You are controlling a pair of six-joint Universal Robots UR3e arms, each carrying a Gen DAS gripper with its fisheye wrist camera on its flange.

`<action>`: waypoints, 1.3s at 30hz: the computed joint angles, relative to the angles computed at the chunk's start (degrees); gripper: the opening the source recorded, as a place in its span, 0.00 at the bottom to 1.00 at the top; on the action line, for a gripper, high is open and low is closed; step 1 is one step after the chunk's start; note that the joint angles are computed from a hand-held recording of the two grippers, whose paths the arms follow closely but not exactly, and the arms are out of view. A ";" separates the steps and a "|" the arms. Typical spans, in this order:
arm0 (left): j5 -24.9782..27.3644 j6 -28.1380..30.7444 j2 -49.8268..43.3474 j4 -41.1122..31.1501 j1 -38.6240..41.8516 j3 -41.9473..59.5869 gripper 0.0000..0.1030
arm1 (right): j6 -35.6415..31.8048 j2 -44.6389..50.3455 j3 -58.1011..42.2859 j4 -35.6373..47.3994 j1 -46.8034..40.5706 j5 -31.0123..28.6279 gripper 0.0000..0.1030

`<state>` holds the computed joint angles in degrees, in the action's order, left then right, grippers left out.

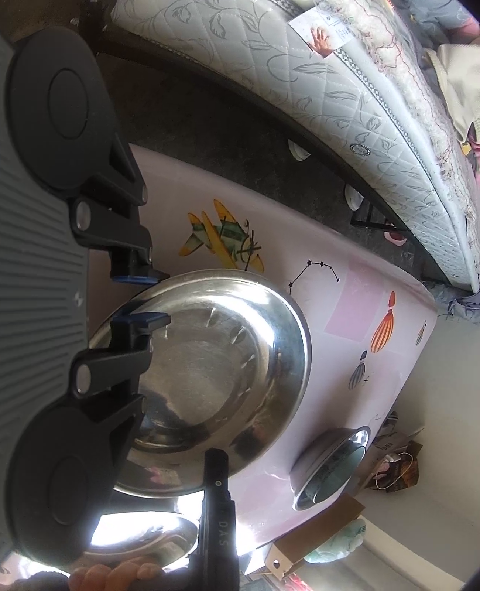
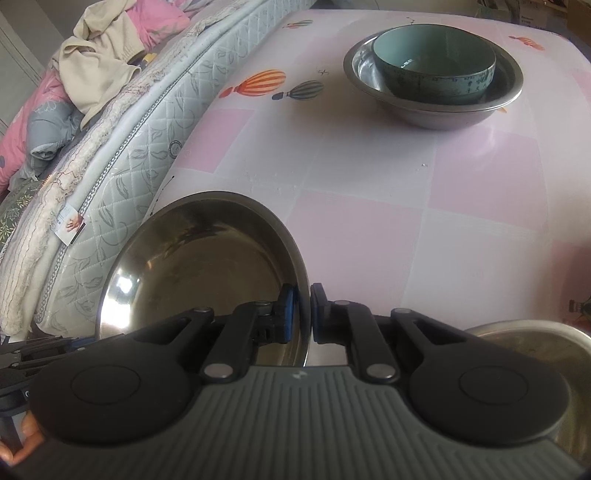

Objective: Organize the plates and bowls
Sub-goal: 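Carry the steel basin with both tools and lower it beside the white plate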

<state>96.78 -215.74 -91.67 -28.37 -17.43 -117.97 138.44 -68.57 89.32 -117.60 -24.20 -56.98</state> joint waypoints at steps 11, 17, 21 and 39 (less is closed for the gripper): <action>1.50 0.13 0.76 -1.06 -0.58 0.72 0.17 | 0.60 -0.04 -1.36 2.14 -0.05 0.49 0.08; 2.63 -0.01 1.57 -1.37 -1.30 1.01 0.18 | 0.00 -0.84 -1.41 2.88 -0.37 1.29 0.08; 4.07 0.15 1.92 -0.89 -2.19 0.99 0.18 | -0.56 -1.49 -0.91 3.26 -0.89 1.68 0.08; 6.47 0.82 1.69 -0.54 -4.26 2.19 0.18 | -3.02 -4.42 0.73 4.17 -3.03 3.60 0.08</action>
<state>103.25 -214.92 -89.98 -28.91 -21.69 -115.78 135.43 -72.99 90.04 -113.43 -27.22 -53.38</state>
